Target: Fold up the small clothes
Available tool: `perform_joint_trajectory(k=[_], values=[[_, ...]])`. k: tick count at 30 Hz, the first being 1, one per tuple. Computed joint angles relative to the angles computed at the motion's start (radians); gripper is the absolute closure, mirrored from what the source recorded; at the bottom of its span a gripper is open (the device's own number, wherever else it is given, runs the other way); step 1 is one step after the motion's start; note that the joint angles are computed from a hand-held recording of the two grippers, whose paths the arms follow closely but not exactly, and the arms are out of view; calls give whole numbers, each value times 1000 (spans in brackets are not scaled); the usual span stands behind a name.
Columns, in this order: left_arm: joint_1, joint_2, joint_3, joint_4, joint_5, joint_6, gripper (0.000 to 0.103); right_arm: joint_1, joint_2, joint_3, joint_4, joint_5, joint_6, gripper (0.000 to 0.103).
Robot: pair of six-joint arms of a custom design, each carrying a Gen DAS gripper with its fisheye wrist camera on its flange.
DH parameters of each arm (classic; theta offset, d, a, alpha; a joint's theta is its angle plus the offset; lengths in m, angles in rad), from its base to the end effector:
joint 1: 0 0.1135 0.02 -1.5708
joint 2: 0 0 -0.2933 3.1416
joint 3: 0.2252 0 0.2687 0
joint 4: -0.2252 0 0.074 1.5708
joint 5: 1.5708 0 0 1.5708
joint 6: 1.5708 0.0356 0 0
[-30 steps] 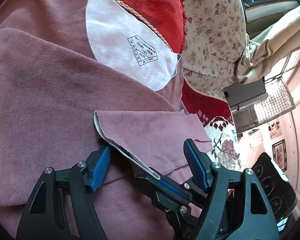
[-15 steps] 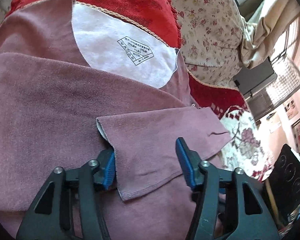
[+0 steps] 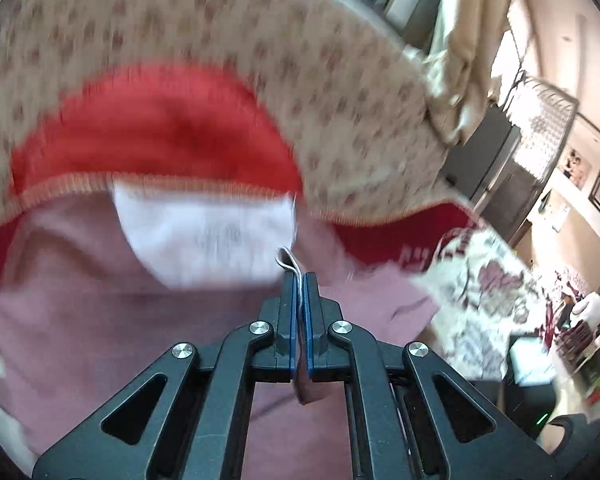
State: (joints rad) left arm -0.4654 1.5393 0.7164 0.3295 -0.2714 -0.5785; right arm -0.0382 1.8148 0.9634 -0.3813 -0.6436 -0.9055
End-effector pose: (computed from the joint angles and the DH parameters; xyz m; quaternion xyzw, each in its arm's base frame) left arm 0.2976 -0.1388 0.2042 -0.1174 0.8452 -0.1528 0.4985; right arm 0.3431 0.0083 0.1440 -0.4412 0.8262 0.2051 0.2839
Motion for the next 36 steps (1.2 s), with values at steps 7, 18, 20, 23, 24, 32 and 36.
perform_joint_trajectory(k=[7, 18, 20, 23, 24, 32, 36], values=[[99, -183, -119, 4, -11, -46, 103, 12, -24, -41, 50, 22, -3, 59], [138, 77, -42, -40, 256, -275, 56, 17, -25, -46, 58, 24, 2, 59], [129, 126, -13, -69, 272, -294, 56, 18, -20, -40, 54, 24, 2, 58], [110, 170, 18, -98, 244, -276, 54, 23, -22, -43, 61, 29, 4, 58], [102, 183, 32, -98, 227, -254, 51, 24, -22, -44, 63, 30, 5, 57], [132, 241, 33, 53, 353, -228, 40, 27, -18, -41, 64, 30, 10, 56], [114, 241, 60, 8, 325, -199, 46, 32, -18, -43, 71, 33, 15, 56]])
